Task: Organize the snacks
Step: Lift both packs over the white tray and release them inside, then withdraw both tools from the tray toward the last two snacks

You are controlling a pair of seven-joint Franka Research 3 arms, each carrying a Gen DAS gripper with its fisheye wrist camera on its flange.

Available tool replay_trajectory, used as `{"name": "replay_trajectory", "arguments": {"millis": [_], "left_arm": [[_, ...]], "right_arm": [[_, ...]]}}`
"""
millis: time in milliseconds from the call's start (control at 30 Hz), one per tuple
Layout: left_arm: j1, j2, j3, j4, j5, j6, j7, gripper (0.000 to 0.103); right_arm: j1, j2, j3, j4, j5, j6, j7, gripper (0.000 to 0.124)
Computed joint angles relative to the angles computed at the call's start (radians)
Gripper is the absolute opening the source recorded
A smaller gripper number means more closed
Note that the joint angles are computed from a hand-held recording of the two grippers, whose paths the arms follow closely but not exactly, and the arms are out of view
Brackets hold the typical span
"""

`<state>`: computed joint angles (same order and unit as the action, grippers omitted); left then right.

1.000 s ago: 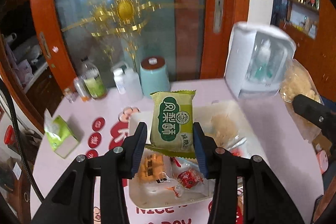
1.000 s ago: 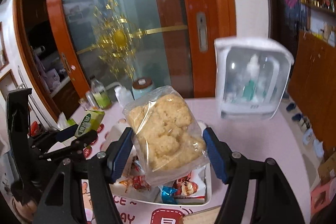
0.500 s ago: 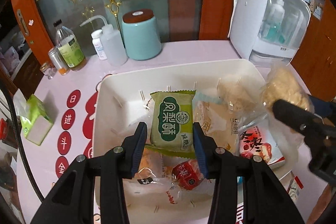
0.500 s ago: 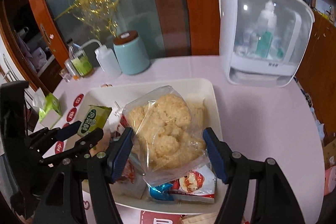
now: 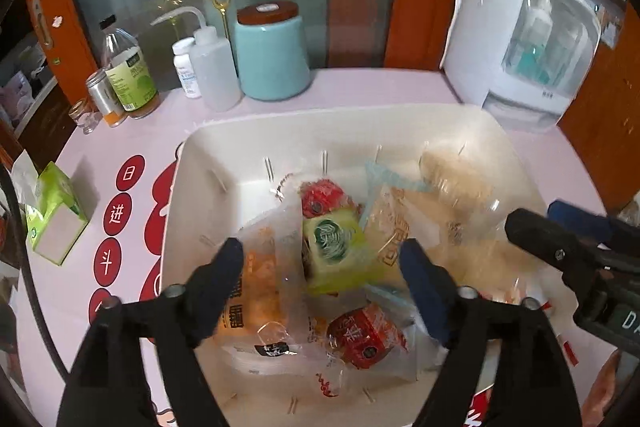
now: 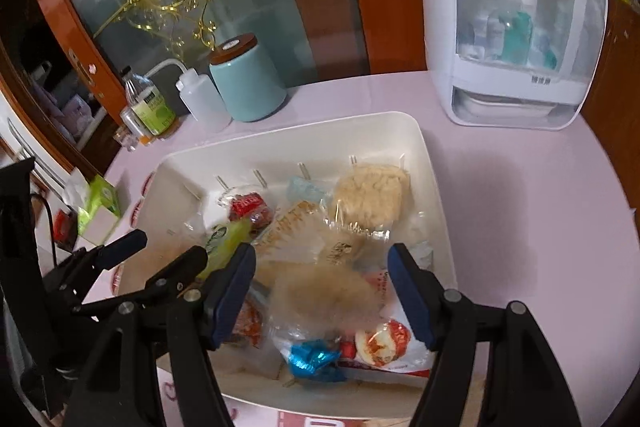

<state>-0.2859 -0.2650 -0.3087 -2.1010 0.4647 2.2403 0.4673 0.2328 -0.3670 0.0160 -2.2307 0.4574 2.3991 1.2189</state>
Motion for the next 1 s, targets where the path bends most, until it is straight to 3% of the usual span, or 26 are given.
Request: {"name": "replay_trajectory", "arguments": {"millis": [267, 733, 933, 1000], "left_arm": [[0.001, -0.043, -0.003, -0.013, -0.020, -0.005, -0.009, 0.082], [-0.035, -0.184, -0.066, 0.020, 0.012, -0.146, -0.027, 0.103], [-0.052, -0.249, -0.116, 0.072, 0.042, -0.231, -0.008, 0.103], [-0.060, -0.262, -0.132, 0.095, 0.051, -0.249, 0.005, 0.103]], "right_arm": [[-0.003, -0.033, -0.001, -0.005, -0.003, -0.019, 0.001, 0.070], [-0.027, -0.224, -0.007, -0.067, -0.055, -0.044, -0.003, 0.070], [-0.054, -0.334, -0.034, -0.075, -0.069, -0.100, 0.001, 0.071], [-0.068, -0.366, -0.037, -0.080, -0.079, -0.113, -0.004, 0.078]]}}
